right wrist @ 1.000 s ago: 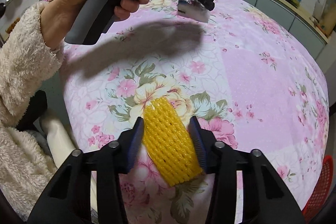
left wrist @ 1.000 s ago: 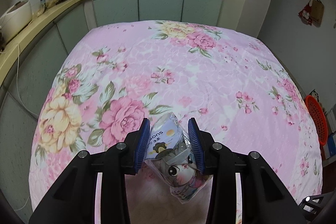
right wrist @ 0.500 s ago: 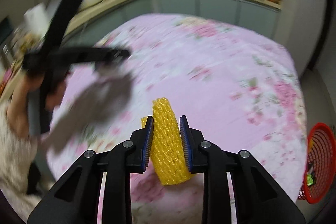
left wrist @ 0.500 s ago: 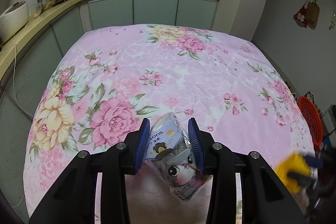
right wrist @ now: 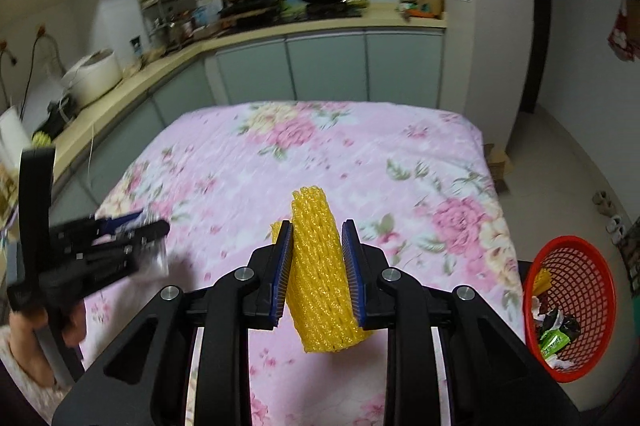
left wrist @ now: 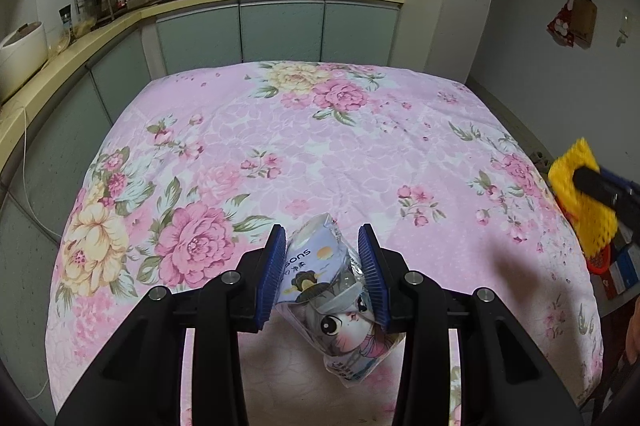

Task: Collect trash
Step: 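Carry the snack bag and yellow foam sleeve in both tools over the wastebasket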

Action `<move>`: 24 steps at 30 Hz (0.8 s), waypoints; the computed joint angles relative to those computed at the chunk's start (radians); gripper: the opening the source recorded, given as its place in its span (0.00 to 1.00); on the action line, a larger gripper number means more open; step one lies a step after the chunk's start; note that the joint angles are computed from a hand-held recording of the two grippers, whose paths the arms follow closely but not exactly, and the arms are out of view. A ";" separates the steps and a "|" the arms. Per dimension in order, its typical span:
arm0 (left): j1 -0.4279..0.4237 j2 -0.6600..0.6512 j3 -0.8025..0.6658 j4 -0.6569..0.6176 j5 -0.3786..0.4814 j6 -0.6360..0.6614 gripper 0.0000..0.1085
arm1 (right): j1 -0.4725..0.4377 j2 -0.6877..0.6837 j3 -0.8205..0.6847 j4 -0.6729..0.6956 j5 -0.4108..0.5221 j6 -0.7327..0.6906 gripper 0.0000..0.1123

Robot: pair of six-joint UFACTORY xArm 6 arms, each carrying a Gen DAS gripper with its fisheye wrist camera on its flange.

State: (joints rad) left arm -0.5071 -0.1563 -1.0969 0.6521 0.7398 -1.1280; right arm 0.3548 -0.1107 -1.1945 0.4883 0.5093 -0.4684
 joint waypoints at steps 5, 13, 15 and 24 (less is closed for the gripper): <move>-0.015 0.033 -0.053 0.006 0.008 0.019 0.34 | -0.026 -0.008 -0.015 0.007 -0.026 0.024 0.22; -0.046 0.123 -0.171 0.003 -0.003 0.069 0.34 | -0.095 -0.023 -0.026 0.004 -0.052 0.058 0.22; -0.055 0.156 -0.213 -0.003 -0.009 0.089 0.34 | -0.112 -0.025 -0.025 0.002 -0.058 0.068 0.22; -0.096 0.301 -0.392 -0.040 -0.027 0.183 0.34 | -0.193 -0.030 -0.008 -0.025 -0.072 0.129 0.22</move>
State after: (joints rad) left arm -0.6032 0.1444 -1.4893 0.6121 0.7128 -0.9452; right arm 0.1620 -0.1409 -1.2024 0.4633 0.4374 -0.3391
